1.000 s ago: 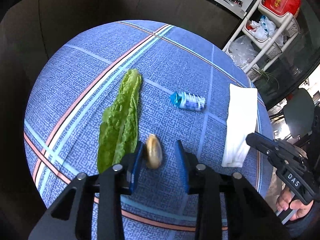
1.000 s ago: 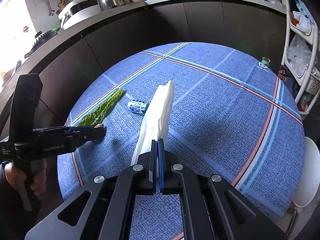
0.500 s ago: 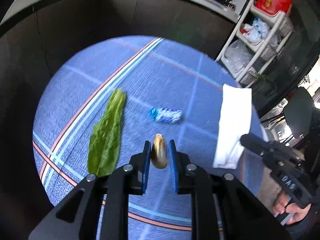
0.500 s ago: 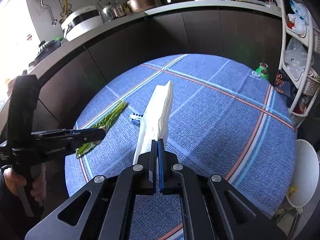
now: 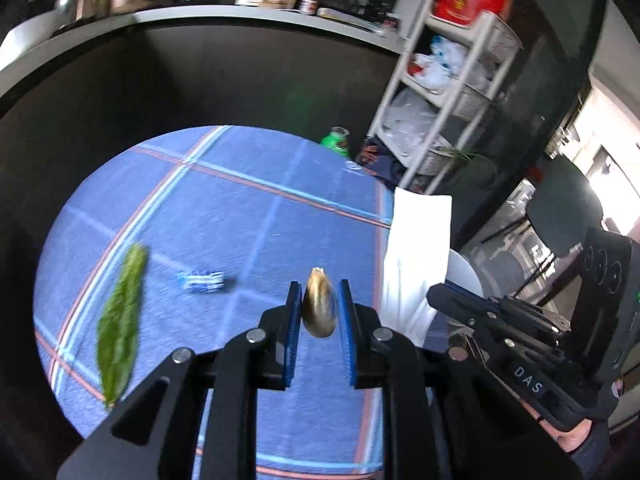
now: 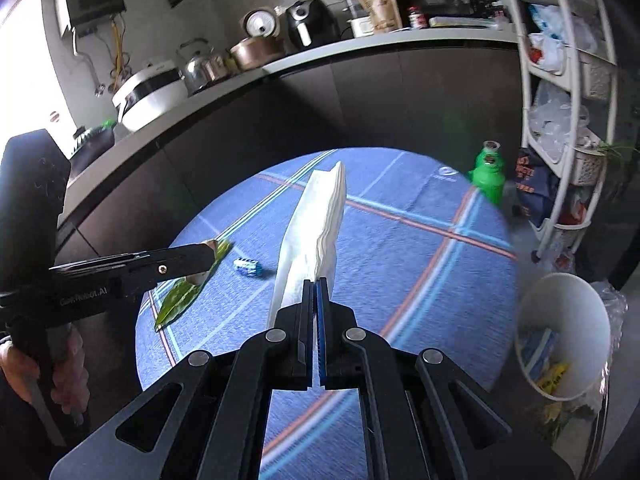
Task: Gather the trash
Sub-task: 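Carry the paper towel and shell to the bucket and release them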
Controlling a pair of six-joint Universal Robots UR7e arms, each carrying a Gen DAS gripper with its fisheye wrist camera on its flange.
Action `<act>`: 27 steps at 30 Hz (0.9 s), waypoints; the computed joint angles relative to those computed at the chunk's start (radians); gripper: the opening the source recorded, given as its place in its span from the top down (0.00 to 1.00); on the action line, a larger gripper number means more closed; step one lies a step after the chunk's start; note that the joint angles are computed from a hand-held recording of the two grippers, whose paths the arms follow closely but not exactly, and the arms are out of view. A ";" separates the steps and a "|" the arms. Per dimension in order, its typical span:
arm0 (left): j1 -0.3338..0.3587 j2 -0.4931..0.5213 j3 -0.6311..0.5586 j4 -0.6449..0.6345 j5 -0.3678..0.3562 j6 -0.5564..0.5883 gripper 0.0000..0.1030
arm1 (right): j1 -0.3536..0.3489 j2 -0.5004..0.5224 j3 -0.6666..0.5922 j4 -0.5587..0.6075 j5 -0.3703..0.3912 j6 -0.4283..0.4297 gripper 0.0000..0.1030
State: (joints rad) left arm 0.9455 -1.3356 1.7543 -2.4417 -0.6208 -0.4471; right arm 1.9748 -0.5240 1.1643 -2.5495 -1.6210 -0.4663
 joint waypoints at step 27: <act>0.011 0.440 -0.423 0.028 -0.236 0.269 0.82 | -0.174 -0.123 0.081 -0.155 -0.064 0.119 0.99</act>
